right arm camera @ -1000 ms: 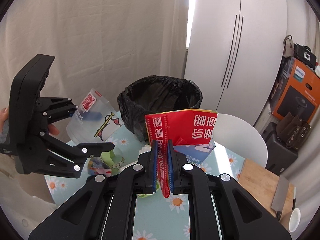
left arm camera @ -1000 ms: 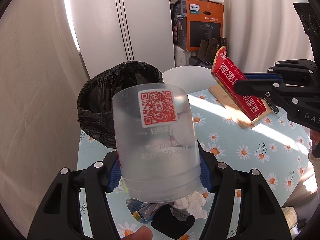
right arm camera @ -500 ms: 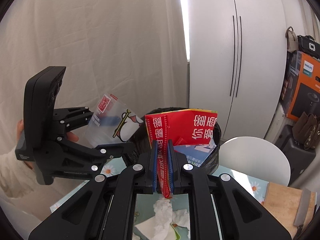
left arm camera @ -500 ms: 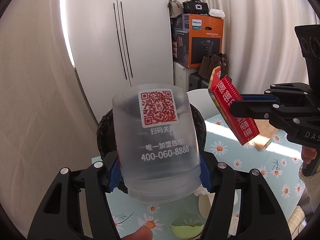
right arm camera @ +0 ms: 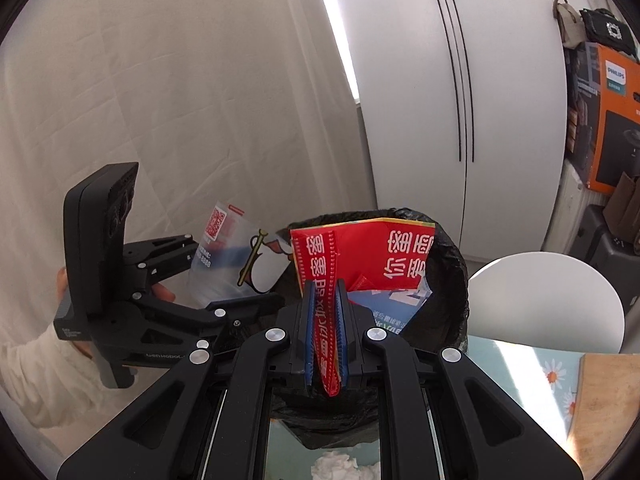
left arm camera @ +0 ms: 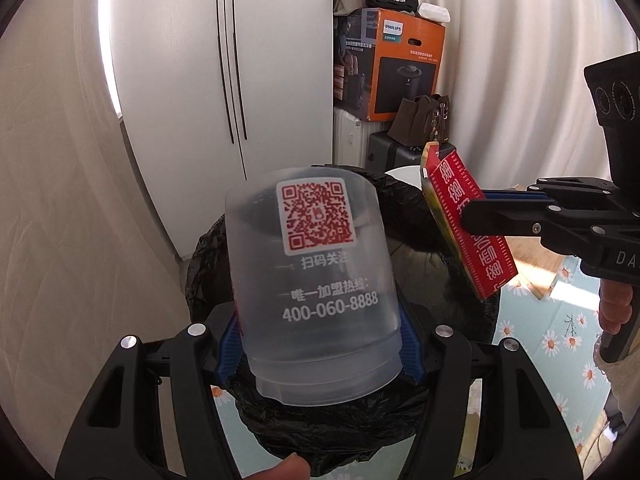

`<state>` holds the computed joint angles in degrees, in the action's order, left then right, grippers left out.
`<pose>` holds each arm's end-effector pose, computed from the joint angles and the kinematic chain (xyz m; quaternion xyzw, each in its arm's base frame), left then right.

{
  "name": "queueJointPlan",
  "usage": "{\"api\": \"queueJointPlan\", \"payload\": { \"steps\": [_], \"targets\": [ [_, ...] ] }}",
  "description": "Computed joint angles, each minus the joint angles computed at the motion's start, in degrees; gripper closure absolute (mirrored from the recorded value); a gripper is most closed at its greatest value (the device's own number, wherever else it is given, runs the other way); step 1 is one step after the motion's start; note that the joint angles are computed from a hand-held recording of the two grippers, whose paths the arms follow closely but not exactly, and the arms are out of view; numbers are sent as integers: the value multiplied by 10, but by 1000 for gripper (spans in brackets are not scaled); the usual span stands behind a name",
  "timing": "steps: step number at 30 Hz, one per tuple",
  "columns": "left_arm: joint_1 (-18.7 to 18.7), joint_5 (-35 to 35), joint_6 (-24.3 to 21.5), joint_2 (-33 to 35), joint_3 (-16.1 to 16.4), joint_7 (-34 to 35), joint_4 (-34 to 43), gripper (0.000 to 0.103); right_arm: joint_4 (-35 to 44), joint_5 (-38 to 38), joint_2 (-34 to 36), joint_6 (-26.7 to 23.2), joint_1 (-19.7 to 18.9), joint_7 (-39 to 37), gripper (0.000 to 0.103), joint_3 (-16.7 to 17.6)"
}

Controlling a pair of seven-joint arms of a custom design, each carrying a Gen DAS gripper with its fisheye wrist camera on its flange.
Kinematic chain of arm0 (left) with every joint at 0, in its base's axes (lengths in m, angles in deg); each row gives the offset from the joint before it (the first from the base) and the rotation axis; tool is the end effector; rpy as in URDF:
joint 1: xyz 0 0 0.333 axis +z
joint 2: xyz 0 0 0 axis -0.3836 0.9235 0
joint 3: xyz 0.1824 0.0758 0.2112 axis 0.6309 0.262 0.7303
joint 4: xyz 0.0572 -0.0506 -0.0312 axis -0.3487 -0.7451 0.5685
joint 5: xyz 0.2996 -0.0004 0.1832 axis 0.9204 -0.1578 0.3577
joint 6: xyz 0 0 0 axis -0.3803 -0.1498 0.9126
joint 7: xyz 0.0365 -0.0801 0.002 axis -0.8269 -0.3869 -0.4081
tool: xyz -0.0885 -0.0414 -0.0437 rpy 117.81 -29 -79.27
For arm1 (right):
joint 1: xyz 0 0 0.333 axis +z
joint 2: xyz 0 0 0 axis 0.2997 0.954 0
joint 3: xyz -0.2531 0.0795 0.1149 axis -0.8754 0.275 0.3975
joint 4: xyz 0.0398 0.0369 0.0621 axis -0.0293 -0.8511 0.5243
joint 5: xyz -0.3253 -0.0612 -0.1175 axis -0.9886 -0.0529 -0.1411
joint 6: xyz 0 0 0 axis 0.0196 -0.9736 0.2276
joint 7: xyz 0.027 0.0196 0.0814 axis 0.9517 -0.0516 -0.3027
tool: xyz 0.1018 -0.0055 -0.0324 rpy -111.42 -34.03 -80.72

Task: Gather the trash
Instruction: 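Open both tools to drop the wrapper and cup into the bin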

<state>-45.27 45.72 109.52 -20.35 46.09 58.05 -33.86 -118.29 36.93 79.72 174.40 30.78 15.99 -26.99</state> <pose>0.5781 -0.3399 0.6276 -0.4430 0.7962 -0.3577 0.2046 0.5938 0.2110 0.6620 -0.7026 0.5331 -0.1541 0.4455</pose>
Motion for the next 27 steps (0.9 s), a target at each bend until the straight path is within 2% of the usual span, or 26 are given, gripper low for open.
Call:
{"api": "queueJointPlan", "payload": {
  "steps": [3, 5, 6, 7, 8, 9, 11, 13, 15, 17, 20, 27],
  "targets": [
    [13, -36, -18, 24, -14, 27, 24, 40, 36, -16, 33, -24, 3, 17, 94, -3],
    [11, -36, -15, 34, -11, 35, 29, 38, 54, -22, 50, -35, 1, 23, 94, -3],
    [7, -30, -13, 39, -6, 37, 32, 35, 54, -28, 52, -32, 2, 28, 90, -4],
    [2, -20, -6, 40, 0, 34, 29, 30, 51, -38, 53, -25, 5, 36, 89, -7],
    [-2, -10, 4, 37, 5, 31, 19, 16, 52, -58, 56, -18, 11, 53, 86, -13],
    [-2, -6, 12, 32, 6, 33, 8, 9, 53, -77, 58, -14, 16, 67, 75, -19],
    [7, -17, 43, 13, -2, 46, -28, 9, 41, -101, 52, -3, 18, 82, 57, -22],
    [11, -24, 64, -6, -4, 48, -57, 6, 23, -112, 40, 11, 16, 92, 52, -22],
    [7, -8, 85, -32, 6, 32, -93, 6, 19, -113, 35, 13, 9, 94, 42, -20],
    [2, 16, 92, -51, 15, 7, -118, 6, 23, -122, 37, 12, 5, 91, 36, -22],
    [-11, 70, 87, -71, 27, -48, -137, 6, 8, -130, 23, 11, 4, 92, 18, -22],
    [0, 139, 74, -142, 10, -142, -217, 6, -26, -136, -15, -12, 7, 84, 16, -20]
  ]
}}
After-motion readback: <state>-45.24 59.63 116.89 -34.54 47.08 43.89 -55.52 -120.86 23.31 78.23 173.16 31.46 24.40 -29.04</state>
